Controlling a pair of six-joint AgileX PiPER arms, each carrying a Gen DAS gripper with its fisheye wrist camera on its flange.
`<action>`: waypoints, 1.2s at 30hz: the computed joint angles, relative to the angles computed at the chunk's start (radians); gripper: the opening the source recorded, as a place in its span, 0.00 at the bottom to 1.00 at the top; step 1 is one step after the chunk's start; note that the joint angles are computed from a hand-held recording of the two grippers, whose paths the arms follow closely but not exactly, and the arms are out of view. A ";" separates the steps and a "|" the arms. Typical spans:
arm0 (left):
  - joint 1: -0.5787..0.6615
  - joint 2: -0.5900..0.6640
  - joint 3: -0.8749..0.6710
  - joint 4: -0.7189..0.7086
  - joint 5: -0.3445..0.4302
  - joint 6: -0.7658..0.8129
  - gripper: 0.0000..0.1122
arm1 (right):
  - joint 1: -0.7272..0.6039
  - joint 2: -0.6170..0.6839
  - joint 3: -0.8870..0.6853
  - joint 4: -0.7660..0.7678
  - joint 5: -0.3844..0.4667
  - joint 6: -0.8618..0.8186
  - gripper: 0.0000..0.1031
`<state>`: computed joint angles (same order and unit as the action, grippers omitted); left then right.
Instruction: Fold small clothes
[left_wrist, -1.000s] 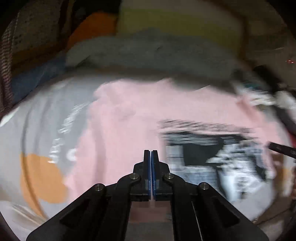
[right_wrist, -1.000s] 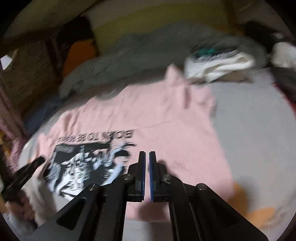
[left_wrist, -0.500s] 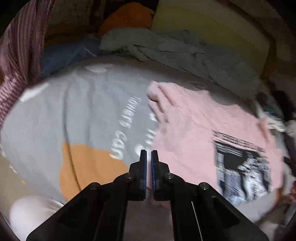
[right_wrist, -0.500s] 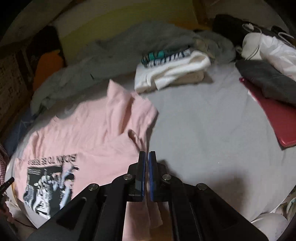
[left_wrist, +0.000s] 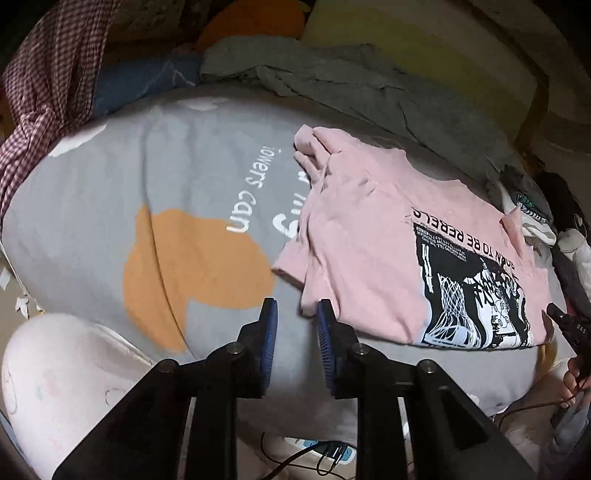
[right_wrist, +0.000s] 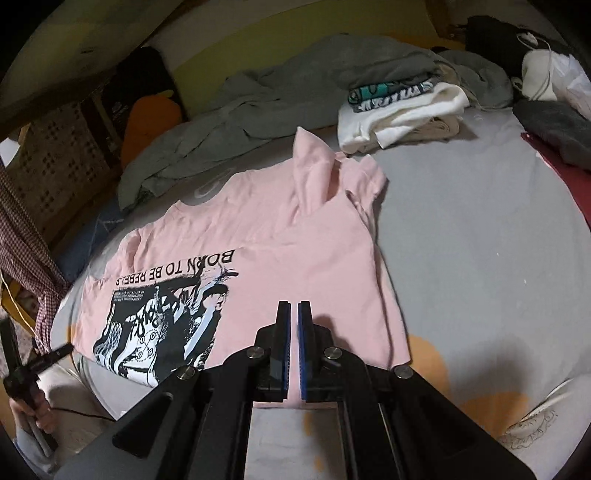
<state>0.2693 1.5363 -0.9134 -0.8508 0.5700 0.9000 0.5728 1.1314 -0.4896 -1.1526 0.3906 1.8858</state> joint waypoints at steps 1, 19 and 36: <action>0.002 0.002 0.001 -0.011 0.002 0.011 0.19 | -0.018 -0.004 0.009 -0.007 -0.017 0.003 0.01; -0.020 0.015 -0.021 -0.026 -0.075 -0.020 0.05 | -0.003 0.146 -0.092 0.189 0.141 -0.205 0.00; -0.183 -0.126 0.063 0.363 -0.364 -0.402 0.22 | -0.058 -0.060 0.053 -0.092 0.019 0.134 0.00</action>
